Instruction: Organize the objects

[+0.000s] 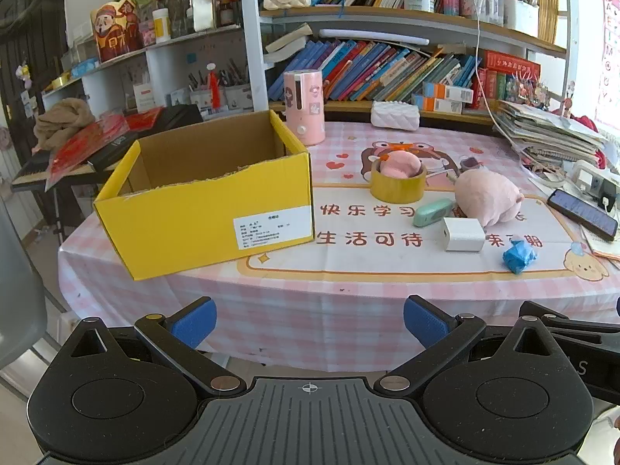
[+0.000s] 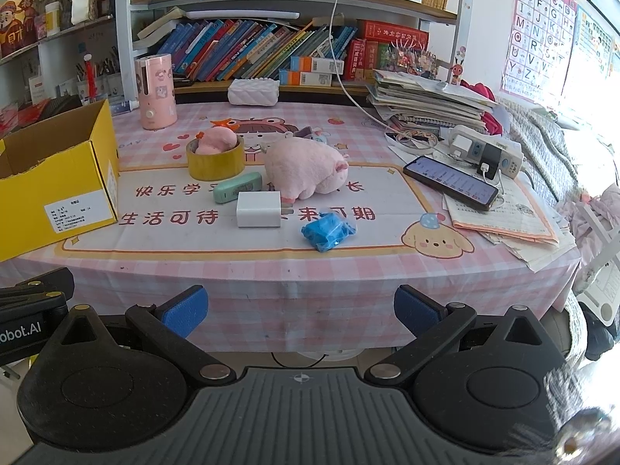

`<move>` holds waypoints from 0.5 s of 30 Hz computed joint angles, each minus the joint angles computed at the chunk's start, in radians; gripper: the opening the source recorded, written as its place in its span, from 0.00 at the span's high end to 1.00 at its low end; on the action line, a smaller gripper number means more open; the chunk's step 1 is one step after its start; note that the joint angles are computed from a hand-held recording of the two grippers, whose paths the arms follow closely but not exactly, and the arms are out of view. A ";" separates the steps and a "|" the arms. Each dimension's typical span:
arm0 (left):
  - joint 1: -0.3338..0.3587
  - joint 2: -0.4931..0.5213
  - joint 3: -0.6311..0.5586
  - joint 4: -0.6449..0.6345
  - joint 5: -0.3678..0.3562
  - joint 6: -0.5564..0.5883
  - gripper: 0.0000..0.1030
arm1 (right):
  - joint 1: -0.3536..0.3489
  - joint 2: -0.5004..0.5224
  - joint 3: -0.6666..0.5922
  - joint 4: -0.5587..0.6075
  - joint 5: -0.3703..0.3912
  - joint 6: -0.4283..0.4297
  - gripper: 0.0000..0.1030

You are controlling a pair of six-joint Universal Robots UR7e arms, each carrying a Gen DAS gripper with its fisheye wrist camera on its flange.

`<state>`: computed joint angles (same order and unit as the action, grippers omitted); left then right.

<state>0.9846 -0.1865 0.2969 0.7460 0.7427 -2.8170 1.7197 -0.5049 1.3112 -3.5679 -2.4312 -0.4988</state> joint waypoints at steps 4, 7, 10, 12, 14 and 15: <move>-0.001 -0.005 0.007 -0.008 0.005 0.003 0.00 | 0.005 -0.001 -0.002 -0.006 -0.002 -0.001 0.00; -0.001 -0.007 0.011 -0.009 0.006 0.003 0.00 | 0.005 -0.003 0.003 -0.010 -0.002 -0.004 0.00; -0.001 -0.005 0.005 -0.003 0.006 0.001 0.00 | 0.005 -0.003 0.003 -0.011 -0.001 -0.004 0.00; 0.000 -0.005 0.005 -0.003 0.006 0.001 0.00 | 0.004 -0.002 0.001 -0.011 -0.001 -0.005 0.00; 0.000 -0.006 0.008 -0.007 0.006 0.002 0.00 | 0.004 -0.002 -0.001 -0.010 0.000 -0.005 0.00; 0.000 -0.006 0.008 -0.007 0.006 0.002 0.00 | 0.004 0.000 -0.002 -0.011 0.001 -0.006 0.00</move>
